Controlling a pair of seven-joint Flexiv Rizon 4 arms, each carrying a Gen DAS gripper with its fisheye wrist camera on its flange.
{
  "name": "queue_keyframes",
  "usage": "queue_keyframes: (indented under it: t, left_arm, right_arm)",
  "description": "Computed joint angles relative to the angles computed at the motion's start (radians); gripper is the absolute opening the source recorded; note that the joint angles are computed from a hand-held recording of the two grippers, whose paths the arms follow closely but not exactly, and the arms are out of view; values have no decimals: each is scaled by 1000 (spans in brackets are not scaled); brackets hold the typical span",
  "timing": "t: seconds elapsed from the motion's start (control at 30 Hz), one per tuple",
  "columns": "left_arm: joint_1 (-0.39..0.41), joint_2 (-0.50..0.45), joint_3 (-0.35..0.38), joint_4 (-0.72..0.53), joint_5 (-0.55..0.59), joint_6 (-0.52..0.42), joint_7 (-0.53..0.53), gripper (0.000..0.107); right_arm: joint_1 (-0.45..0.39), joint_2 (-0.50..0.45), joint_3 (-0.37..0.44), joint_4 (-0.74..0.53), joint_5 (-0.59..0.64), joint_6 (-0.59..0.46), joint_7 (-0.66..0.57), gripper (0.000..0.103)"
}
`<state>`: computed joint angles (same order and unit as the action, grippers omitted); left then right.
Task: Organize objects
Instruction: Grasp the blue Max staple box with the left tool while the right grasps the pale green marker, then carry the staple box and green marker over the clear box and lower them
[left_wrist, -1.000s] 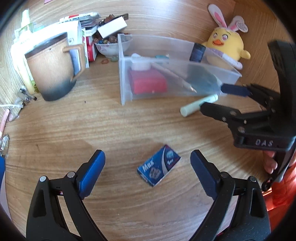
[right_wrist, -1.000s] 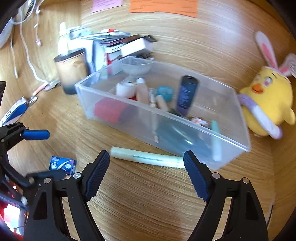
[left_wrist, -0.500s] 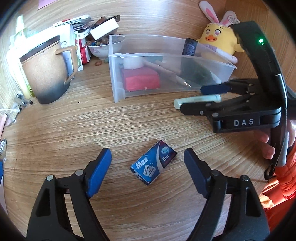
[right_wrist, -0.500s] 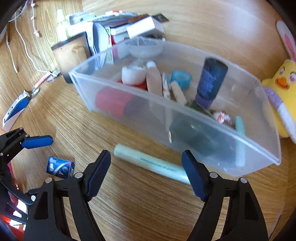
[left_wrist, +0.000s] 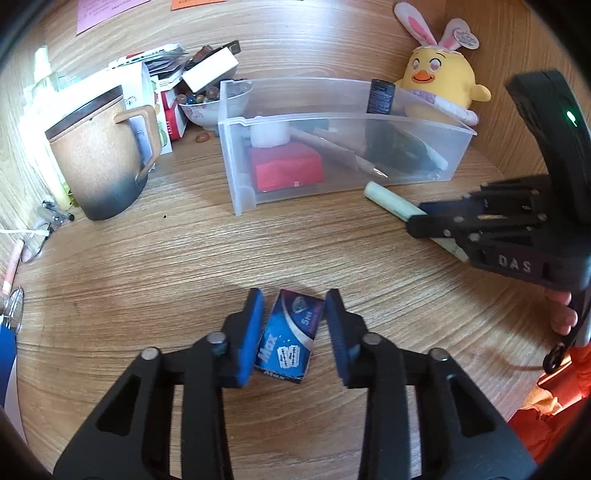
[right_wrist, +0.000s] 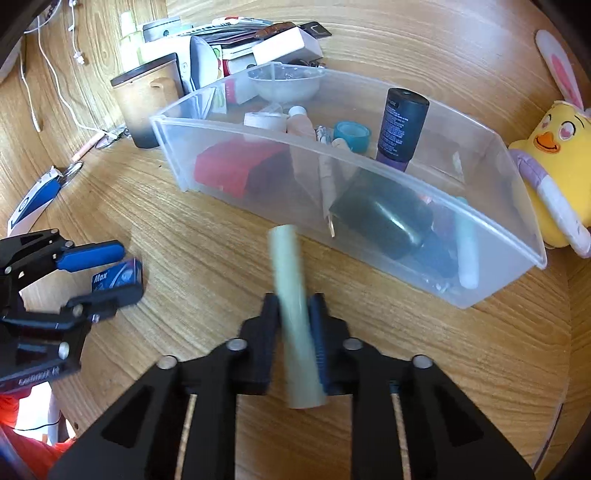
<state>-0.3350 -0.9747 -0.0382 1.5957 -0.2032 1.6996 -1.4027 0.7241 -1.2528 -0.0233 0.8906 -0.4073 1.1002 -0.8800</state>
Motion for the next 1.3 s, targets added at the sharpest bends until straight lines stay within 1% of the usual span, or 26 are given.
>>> queue_keyframes:
  t: [0.07, 0.23, 0.3, 0.33, 0.5, 0.6, 0.67, 0.77, 0.87, 1.07, 1.17, 1.3]
  left_arm:
    - [9, 3, -9, 5, -2, 1, -4, 27]
    - [46, 15, -51, 14, -2, -32, 1, 28]
    - [82, 20, -93, 22, -1, -41, 6, 30]
    - [85, 22, -97, 25, -1, -41, 5, 32]
    - [40, 28, -37, 37, 3, -24, -10, 33]
    - [-24, 24, 37, 36, 7, -9, -20, 33]
    - [-25, 24, 36, 40, 13, 3, -16, 27]
    - [-35, 25, 46, 38, 5, -2, -21, 27]
    - [-48, 24, 56, 32, 0, 6, -30, 27]
    - [-1, 28, -17, 16, -3, 47, -34, 27]
    - [48, 25, -84, -2, -1, 54, -32, 27]
    - [48, 18, -89, -41, -12, 64, -41, 27]
  right_arm:
    - [10, 14, -19, 36, -4, 28, 25, 14]
    - [22, 45, -47, 115, -18, 97, 92, 14]
    - [21, 54, -46, 140, -19, 124, 111, 14]
    - [22, 57, -47, 148, -21, 132, 120, 14]
    - [33, 75, -72, 200, -35, 181, 171, 14]
    - [41, 87, -91, 233, -42, 217, 204, 14]
    - [48, 99, -107, 257, -50, 239, 225, 14]
    - [61, 116, -135, 289, -62, 272, 256, 14]
    - [86, 139, -185, 337, -73, 321, 303, 14]
    - [149, 176, -304, 415, -77, 410, 397, 14]
    - [169, 182, -347, 430, -67, 442, 425, 14]
    - [201, 184, -411, 441, -46, 470, 450, 14]
